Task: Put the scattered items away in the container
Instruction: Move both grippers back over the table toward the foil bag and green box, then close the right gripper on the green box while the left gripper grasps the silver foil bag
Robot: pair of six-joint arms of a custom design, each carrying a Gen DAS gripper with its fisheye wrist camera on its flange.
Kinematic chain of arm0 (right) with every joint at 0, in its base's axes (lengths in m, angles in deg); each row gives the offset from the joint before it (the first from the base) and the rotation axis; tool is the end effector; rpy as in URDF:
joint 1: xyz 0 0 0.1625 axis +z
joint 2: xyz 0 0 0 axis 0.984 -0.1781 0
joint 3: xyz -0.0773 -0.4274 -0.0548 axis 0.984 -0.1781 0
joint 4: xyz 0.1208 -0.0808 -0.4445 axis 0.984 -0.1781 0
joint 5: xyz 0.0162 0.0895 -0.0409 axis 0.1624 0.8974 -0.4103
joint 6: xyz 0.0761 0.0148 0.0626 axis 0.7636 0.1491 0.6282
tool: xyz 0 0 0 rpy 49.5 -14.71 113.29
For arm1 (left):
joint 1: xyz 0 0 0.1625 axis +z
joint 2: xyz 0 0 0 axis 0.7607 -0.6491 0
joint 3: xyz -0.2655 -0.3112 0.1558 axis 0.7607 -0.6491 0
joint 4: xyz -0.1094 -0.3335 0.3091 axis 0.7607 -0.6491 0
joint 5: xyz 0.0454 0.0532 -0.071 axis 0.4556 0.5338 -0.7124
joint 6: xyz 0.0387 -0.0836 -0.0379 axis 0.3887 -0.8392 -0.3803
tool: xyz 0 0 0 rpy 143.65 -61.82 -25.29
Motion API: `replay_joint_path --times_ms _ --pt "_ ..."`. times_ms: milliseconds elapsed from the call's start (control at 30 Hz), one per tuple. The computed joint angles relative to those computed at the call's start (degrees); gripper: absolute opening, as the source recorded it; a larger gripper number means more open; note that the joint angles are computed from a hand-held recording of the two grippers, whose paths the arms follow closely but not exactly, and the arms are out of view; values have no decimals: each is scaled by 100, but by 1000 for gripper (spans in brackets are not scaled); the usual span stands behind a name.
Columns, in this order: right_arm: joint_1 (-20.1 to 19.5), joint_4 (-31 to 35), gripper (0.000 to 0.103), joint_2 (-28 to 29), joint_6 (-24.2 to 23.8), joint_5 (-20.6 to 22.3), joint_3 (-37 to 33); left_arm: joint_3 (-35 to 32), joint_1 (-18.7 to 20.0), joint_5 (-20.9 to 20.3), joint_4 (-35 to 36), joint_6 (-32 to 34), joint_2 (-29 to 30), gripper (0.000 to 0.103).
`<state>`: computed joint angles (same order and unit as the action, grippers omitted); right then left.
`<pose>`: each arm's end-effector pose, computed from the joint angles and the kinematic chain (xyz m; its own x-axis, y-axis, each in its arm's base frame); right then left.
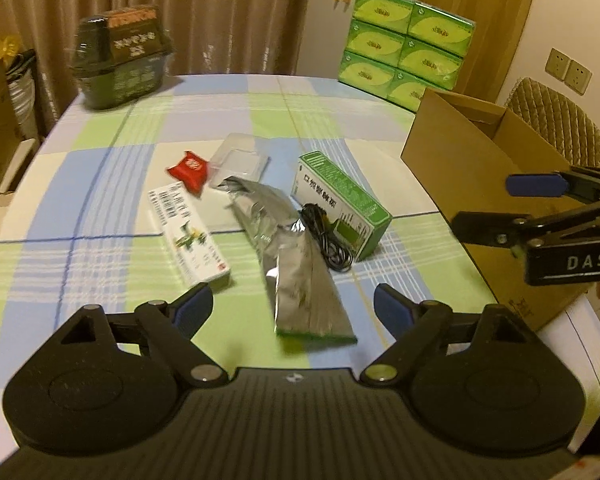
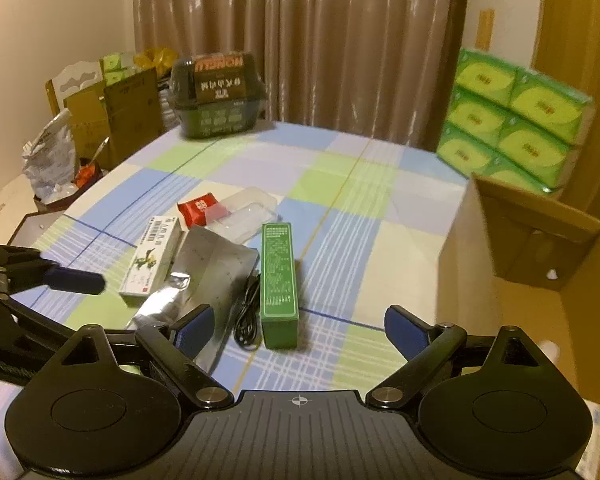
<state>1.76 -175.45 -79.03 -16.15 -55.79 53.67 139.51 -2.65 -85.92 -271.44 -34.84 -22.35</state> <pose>0.0392 -0.5309 0.2027 -0.6322 -0.4266 0.6468 -0.7286 0.6112 -0.3090 -0.2463 -0.5455 -0.0092 -0.7450 0.3736 -0.5526 0.6168 0.7012 -0.3576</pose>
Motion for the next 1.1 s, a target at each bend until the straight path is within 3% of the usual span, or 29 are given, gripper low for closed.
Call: replay_joint_path --times_ms 67,300,533,700,733,933,1100 --pt "22 178 79 162 35 -102 -206 -222 118 -118 31 236 161 80" --pt "54 556 69 608 8 -323 -722 -912 510 -470 554 508 488 77" --pt "61 824 57 917 49 -479 -1037 -1301 711 -781 1154 621 624 64" --pt "44 1018 39 1024 220 -522 -1173 -1440 743 -820 1354 671 723 47" --pt "44 1050 29 1019 227 -524 -1173 -1445 741 -798 1353 689 733 46" --pt "44 1051 27 781 356 -626 -907 -1364 726 -831 1375 727 670 43" --pt "-17 878 27 260 461 -747 -280 -1068 584 -755 1432 738 496 42"
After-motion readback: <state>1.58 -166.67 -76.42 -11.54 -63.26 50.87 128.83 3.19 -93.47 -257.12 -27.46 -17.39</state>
